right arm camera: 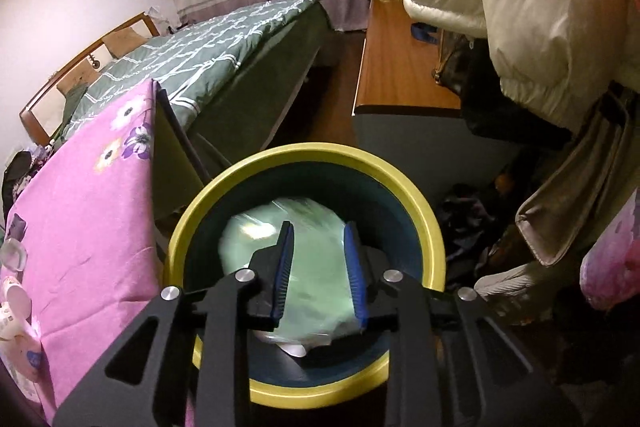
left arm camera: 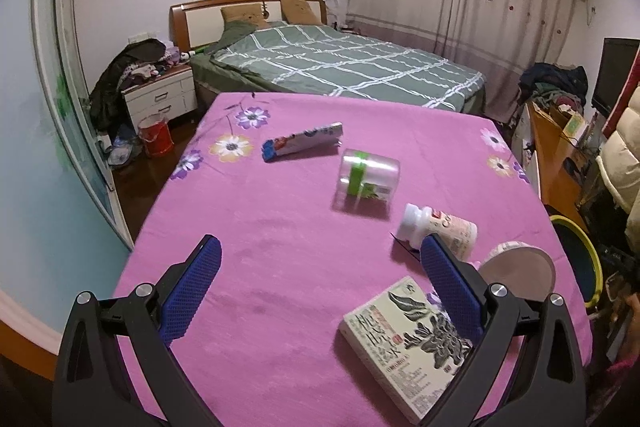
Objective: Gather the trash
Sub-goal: 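Carry the green bag to the yellow bin and open the right gripper, then grasp the white printed tea box with the left gripper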
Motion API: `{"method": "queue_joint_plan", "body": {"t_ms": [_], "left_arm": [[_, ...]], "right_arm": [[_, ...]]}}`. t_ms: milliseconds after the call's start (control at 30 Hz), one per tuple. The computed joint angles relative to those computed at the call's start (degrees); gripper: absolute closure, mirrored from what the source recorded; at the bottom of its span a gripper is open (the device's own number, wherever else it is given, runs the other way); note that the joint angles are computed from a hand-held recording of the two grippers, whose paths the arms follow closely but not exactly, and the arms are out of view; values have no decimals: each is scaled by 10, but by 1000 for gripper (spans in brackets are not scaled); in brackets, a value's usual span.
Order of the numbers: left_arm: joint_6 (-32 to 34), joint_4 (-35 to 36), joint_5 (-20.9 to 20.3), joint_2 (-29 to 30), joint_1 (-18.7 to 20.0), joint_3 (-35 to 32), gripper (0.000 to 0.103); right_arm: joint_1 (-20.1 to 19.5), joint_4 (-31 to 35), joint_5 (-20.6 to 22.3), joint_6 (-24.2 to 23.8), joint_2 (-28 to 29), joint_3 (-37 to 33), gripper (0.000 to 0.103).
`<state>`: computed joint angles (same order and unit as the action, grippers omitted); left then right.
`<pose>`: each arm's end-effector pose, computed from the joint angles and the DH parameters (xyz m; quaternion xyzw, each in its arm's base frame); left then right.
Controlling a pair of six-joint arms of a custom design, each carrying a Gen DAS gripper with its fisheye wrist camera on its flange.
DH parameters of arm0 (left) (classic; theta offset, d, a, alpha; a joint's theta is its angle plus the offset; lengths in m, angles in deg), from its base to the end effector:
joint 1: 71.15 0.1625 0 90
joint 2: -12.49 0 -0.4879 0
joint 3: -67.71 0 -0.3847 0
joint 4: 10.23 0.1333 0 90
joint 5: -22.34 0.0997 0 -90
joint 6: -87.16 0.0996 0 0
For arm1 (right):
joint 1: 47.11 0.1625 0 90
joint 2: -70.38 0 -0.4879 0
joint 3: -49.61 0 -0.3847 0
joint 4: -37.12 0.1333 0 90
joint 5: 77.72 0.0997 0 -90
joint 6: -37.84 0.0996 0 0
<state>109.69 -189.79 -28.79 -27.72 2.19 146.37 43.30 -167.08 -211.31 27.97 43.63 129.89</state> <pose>-0.0409 -0.8195 0.2672 0.1501 0.8496 -0.3909 0.3206 0.0702 -0.7756 0.1243 -0.1150 -0.8150 0.4409 0.3580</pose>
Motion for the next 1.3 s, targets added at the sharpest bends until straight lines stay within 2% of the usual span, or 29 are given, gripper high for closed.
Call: {"method": "queue_joint_plan", "body": {"t_ms": [100,267,433,733,900,1033,1167,1300], "left_arm": [[-3,10,-9,-2,-3,20,5],[1,23,-10,0,-9,55,5],[-42,43,-3,-5,-7,86,5],[-55,15,6,-1,-18,137,5],[-77,53,1,-6,-13,141,5],[-80,61,14,-8,-6,143,5],[-100,72,16,-9,8,120,5],[-69,37,47,6,19,73,5]], "right_arm": [[8,-4,-2,-6,6,-7,72],[11,-4,16,-10,6,-5,72],[14,-7,35,-15,5,-1,72],[19,-15,71,-17,2,9,72],[16,-37,93,-18,-6,31,72],[13,-48,97,-11,-12,44,72],[12,-50,99,-8,-15,48,71],[16,-37,103,-10,-11,39,71]]}}
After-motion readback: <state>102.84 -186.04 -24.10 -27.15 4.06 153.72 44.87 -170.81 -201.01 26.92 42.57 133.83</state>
